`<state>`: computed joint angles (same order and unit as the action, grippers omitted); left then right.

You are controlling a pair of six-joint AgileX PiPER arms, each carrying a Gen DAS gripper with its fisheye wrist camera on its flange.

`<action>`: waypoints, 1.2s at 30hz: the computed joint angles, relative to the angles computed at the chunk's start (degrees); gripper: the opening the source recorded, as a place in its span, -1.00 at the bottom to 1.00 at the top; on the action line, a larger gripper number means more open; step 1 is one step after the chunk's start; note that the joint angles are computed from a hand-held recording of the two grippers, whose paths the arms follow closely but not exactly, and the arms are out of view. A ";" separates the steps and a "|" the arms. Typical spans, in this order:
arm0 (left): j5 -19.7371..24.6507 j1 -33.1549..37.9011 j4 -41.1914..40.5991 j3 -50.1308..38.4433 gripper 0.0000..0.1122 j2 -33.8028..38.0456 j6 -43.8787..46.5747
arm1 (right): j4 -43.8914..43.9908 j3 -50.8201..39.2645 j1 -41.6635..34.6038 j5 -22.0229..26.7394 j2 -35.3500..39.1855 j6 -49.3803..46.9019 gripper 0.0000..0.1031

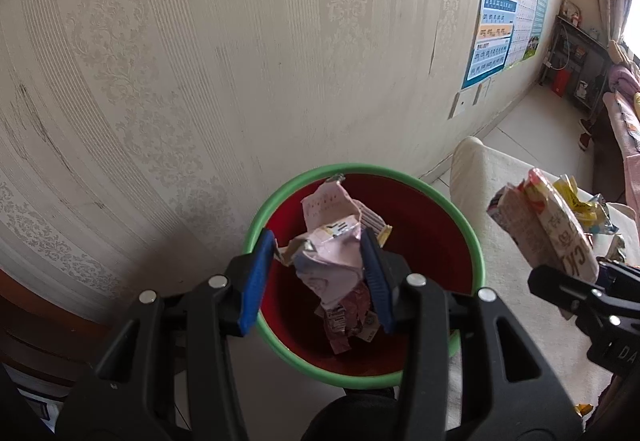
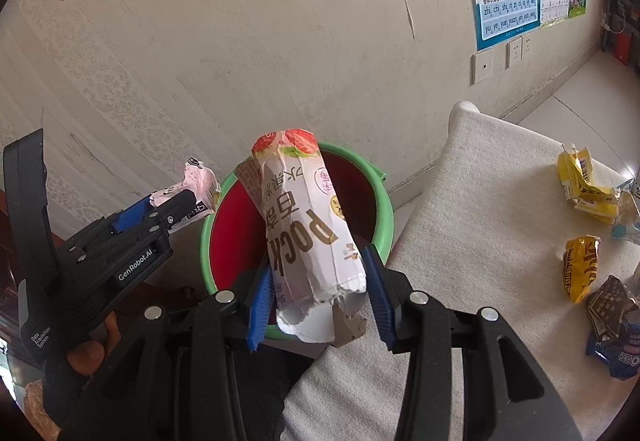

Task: Collect trash
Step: 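Open both tools over red bin to drop the wrappers, then grasp yellow candy wrapper with right tool while left tool grasps brown printed wrapper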

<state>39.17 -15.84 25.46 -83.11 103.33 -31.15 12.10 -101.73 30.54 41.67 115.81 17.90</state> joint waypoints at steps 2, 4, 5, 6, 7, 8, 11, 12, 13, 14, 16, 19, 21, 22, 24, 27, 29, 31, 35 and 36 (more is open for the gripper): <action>0.11 0.02 0.02 -0.55 -0.23 0.58 0.03 | 0.08 -0.36 0.00 -0.24 0.28 -0.42 -0.19; -0.01 0.23 0.18 -0.89 -0.23 0.99 0.18 | -0.16 -1.08 0.13 0.07 0.89 -0.18 -0.19; 0.05 0.28 0.27 -1.22 -0.23 1.34 0.20 | 0.06 -1.15 0.04 0.01 1.18 -0.44 -0.19; 0.15 0.35 0.23 -1.60 -0.23 1.67 0.28 | -0.11 -1.49 0.14 0.18 1.43 -0.39 -0.19; 0.05 0.59 0.12 -1.69 -0.23 1.84 0.48 | -0.45 -2.00 0.30 0.38 1.72 -0.32 -0.19; 0.04 0.68 0.14 -1.84 -0.23 2.00 0.50 | -0.81 -2.36 0.43 0.44 1.96 -0.30 -0.19; 0.40 0.79 0.61 -2.54 -0.23 2.57 -0.01 | -1.16 -3.77 0.64 -0.18 2.89 -0.65 -0.14; 0.44 0.83 0.95 -2.58 -0.22 2.68 -0.63 | -1.19 -4.00 0.62 -0.80 3.02 -0.70 -0.07; 0.30 0.94 1.56 -2.54 -0.11 2.78 -1.63 | -0.43 -4.54 0.40 -0.91 3.31 -1.32 0.02; 0.51 0.94 2.23 -2.55 0.02 2.89 -2.91 | 0.62 -4.77 0.08 -0.99 3.34 -2.03 0.16; -0.23 1.14 1.39 -1.87 0.33 2.52 -2.93 | 1.83 -3.24 -0.46 -2.38 2.01 -2.67 0.16; -0.46 -0.03 2.55 -0.58 0.37 1.85 -4.09 | 2.36 1.79 -1.12 -5.00 -1.74 -3.11 0.16; -1.07 -0.78 1.42 0.52 0.37 0.90 -3.75 | 1.20 7.09 -1.42 -7.45 -5.88 -3.14 0.16; -1.53 -1.35 0.97 1.27 0.37 0.19 -3.74 | 0.17 10.08 -1.59 -8.72 -8.27 -3.28 0.16; -2.50 -3.06 0.96 2.90 0.37 -1.38 -4.33 | -5.64 16.90 -1.69 -11.32 -13.91 -0.96 0.15; -4.73 -6.34 1.37 6.12 0.37 -4.14 -5.60 | -17.52 28.25 -2.51 -13.36 -23.19 6.85 0.34; -5.38 -8.97 1.94 7.47 0.37 -5.11 -6.92 | -20.76 35.37 -4.26 -12.58 -28.99 9.04 0.38; -6.04 -11.33 1.64 8.54 0.37 -5.60 -7.87 | -22.65 41.79 -5.48 -10.82 -34.02 10.18 0.39; -5.86 -15.80 -0.20 7.94 0.37 -3.62 -7.55 | -20.47 55.46 -5.15 -8.91 -42.00 10.21 0.38; -5.53 -16.91 -0.82 7.40 0.37 -2.74 -7.13 | -20.59 58.44 -4.08 -9.28 -42.96 11.41 0.38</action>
